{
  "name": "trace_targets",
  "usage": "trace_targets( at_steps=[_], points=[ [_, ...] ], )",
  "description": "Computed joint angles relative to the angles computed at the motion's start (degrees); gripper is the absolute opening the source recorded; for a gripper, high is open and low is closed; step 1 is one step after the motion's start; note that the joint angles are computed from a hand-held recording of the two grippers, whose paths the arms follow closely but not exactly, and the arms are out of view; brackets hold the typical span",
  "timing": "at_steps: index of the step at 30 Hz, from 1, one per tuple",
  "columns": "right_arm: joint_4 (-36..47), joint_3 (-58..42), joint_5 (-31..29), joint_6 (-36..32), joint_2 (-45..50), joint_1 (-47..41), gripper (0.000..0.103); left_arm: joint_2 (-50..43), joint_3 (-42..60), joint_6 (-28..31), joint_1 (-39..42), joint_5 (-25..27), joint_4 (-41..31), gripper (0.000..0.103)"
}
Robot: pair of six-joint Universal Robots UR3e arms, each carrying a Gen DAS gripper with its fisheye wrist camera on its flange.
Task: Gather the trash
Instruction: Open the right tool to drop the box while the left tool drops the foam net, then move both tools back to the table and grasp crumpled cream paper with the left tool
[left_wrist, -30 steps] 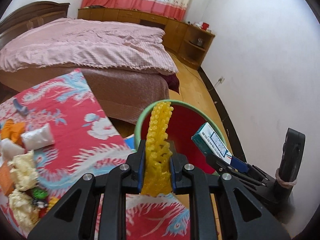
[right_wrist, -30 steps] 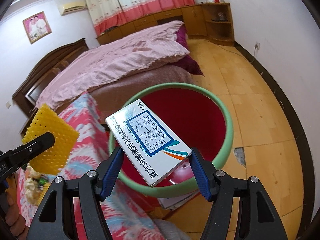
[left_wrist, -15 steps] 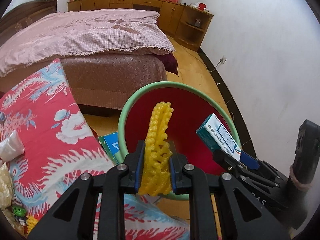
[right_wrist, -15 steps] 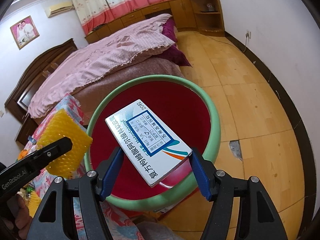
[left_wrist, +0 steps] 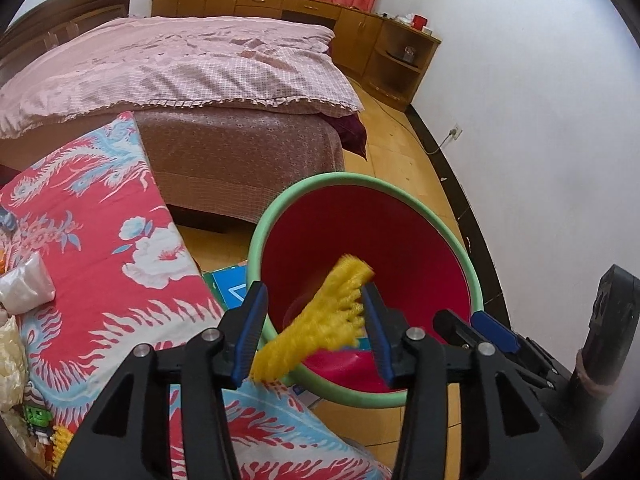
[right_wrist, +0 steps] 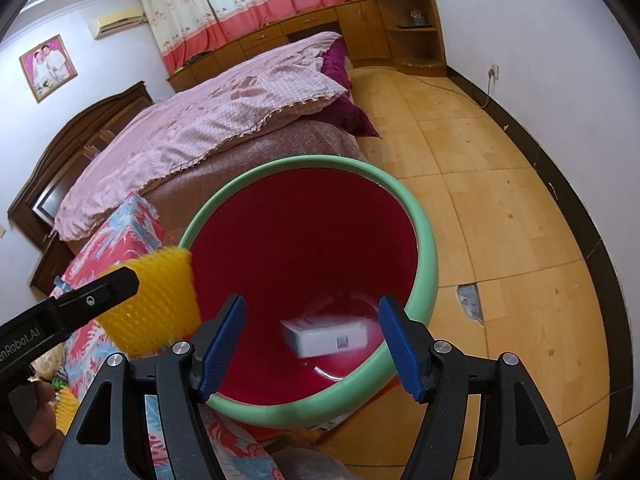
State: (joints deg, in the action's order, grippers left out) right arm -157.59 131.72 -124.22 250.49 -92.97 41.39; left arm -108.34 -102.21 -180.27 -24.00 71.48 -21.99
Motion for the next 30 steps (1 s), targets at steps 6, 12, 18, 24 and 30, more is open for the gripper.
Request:
trace_targets(
  at_steps=[6, 12, 18, 24, 30],
  points=[
    [0.97, -0.25, -0.97, 1.64, -0.68, 0.92, 0.071, 2.59, -2.22, -0.39, 1.28, -1.1, 0.41, 0.048],
    [3.59, -1.47, -2.96, 3.72, -1.64, 2.72, 0.071, 4.66, -3.53, -0.21, 1.94, -1.78, 0.89, 0.048],
    [7.08, -3.84, -4.7, 6.0, -1.59, 5.04, 0.071, 7.85, -5.63, -0.15, 3.1, -2.11, 0.58, 0.048],
    [10.04, -6.97, -6.59, 7.81, -0.81, 7.93, 0.071, 12.96, -9.36, 0.43, 5.26, -2.36, -0.31, 0.048],
    [12.1, -11.24, -7.96, 9.08, 1.67, 11.03, 0.071, 20.06, -15.11, 1.47, 9.11, -3.29, -1.42, 0.048]
  ],
)
